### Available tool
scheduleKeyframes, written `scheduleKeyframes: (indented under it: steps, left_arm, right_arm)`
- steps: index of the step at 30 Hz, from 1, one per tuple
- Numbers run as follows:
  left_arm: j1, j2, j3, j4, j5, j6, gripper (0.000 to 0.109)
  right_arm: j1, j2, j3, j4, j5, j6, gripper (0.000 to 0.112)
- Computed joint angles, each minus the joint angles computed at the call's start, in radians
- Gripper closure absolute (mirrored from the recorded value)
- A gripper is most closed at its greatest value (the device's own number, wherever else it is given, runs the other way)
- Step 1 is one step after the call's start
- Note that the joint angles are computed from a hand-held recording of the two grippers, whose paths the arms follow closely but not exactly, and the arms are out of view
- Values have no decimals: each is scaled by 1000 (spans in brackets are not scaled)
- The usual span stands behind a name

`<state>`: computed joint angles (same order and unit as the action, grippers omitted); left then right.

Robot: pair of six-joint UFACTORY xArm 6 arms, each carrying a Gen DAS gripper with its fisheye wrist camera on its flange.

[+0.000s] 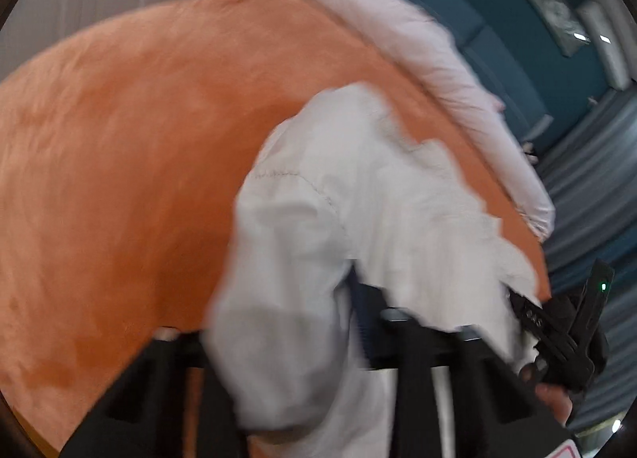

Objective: Fold large clothes

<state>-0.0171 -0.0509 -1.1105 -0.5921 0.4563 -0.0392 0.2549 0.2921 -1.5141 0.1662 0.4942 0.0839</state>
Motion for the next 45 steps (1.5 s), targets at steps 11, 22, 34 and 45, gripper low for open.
scheduleKeyframes:
  steps: [11,22,34,45]
  left_arm:
    - [-110,-114,-41,128,3,-77,104]
    - [-321,-34,-247,203,50,11,105]
    - [-508,359,-711,326,265,-6,105]
    - [-604,574,-981,427,446,-57,105]
  right_arm:
    - [32,-266,407,75,-64,-122,110]
    - [44,-283,492,265,-183,-290,112]
    - [-105,-492,695,1005,115,-689,112]
    - [-399,-801,896,813,270,-279,109]
